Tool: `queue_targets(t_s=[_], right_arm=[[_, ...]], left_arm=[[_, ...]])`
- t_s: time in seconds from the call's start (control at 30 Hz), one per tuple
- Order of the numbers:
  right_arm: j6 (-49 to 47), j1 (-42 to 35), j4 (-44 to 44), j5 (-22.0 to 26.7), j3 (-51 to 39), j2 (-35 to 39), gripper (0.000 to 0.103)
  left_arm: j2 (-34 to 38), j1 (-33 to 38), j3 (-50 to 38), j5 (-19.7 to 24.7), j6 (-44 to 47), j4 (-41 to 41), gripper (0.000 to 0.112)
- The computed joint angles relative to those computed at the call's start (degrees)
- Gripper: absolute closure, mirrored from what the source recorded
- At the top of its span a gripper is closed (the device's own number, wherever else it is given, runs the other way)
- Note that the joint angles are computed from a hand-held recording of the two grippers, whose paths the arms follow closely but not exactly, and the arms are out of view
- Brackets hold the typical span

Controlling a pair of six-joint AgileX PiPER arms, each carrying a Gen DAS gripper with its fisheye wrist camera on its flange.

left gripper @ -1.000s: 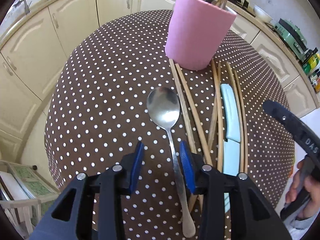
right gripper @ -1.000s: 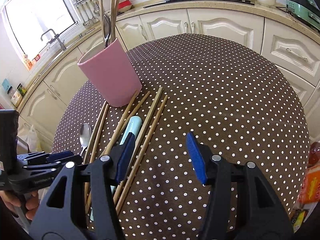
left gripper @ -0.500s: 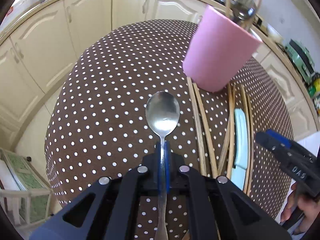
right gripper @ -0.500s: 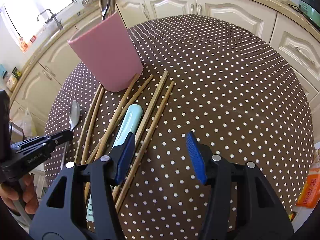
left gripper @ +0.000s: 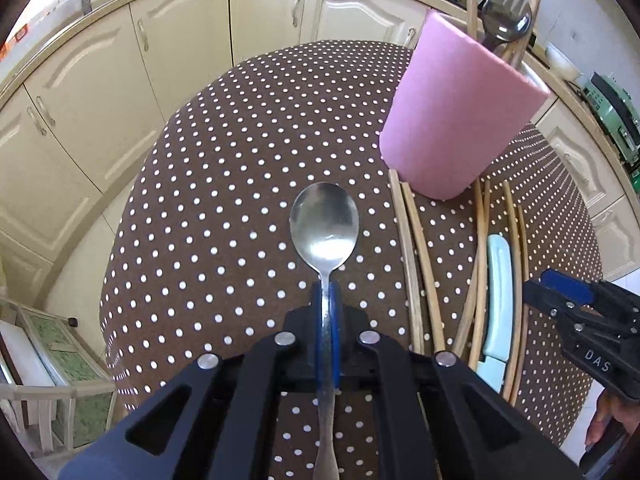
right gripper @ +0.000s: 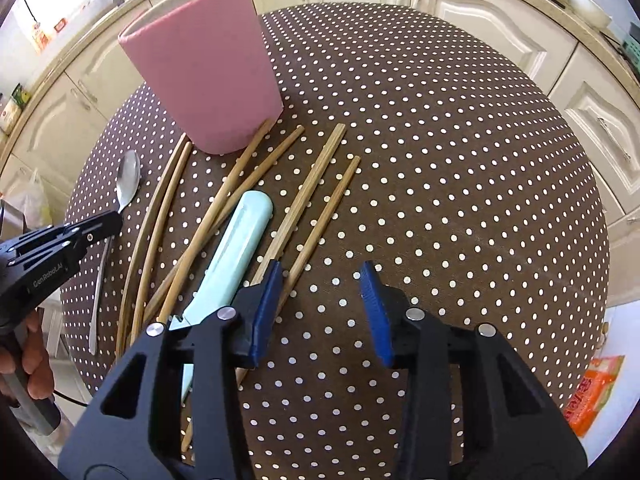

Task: Organize utensils
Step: 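Lift the silver spoon with the left tool while the right tool grasps a chopstick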

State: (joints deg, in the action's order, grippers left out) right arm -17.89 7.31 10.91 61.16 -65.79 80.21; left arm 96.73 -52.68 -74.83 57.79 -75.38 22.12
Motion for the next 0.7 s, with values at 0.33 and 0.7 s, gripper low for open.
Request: queue_targets(t_s=[0.33, 0.7], right_arm=[[-1.03, -1.26, 2.71, -5.89, 1.08, 1.13, 0.098], [-27.28, -20.81, 30.37, -4.46, 7.75, -8.62, 0.098]], left_arm=[[-6.83, 2.17, 9.66, -11.53, -4.77, 2.33, 0.109], [-17.98, -6.93, 17.21, -11.01, -25.90, 23.19, 0.109]])
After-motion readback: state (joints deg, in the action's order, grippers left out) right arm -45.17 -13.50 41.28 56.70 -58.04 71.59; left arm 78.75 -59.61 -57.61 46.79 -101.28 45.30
